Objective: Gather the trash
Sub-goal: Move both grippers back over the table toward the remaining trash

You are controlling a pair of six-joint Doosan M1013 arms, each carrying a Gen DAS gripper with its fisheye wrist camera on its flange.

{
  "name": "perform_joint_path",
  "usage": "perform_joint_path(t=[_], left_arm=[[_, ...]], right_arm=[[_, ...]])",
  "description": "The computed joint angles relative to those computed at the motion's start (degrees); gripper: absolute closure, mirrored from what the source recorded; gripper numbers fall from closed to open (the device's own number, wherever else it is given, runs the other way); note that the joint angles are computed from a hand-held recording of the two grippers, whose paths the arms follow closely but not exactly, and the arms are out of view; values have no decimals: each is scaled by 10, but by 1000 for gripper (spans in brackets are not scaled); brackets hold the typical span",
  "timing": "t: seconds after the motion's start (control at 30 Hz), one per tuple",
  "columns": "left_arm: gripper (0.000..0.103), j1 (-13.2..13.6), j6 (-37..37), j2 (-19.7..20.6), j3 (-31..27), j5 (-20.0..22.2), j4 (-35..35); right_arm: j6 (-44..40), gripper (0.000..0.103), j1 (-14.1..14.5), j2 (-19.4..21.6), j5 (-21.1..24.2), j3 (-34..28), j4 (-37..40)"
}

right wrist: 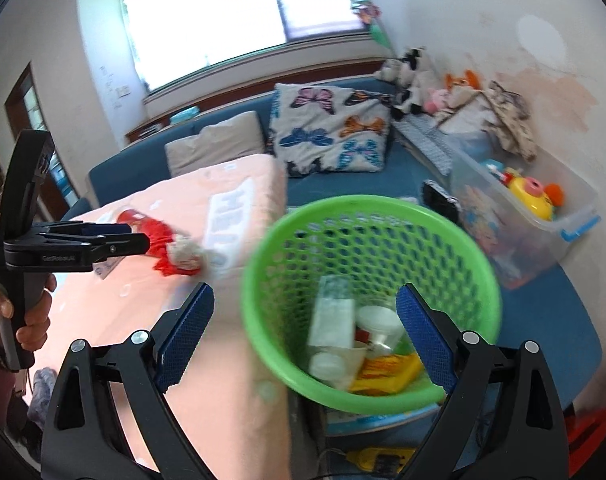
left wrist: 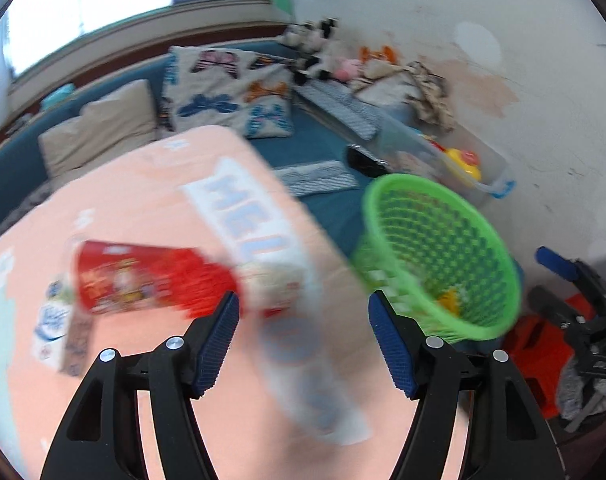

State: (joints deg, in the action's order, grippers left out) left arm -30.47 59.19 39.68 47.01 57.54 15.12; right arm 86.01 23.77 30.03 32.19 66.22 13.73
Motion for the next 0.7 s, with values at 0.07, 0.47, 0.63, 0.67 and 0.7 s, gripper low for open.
perform_joint_path(t=[0.07,0.47,0.63,0.67,0.7], left_arm=[[38,3,-22,-15,25,-2,28],[36,42,-122,-80,139,0,93],[32,56,-146,-89,160,5,106],[32,59,-149,-90,164,5,106],[31,62,-151,-91,167,5,105]], right_arm=[[-24,11,7,10,11,-18,9],[-101,12,36,91,107,-148,55],[-103,16,45,135,152,-217,52],[-101,18,46,140,157,-224,49],[-98,18,48,150,168,-239,47]])
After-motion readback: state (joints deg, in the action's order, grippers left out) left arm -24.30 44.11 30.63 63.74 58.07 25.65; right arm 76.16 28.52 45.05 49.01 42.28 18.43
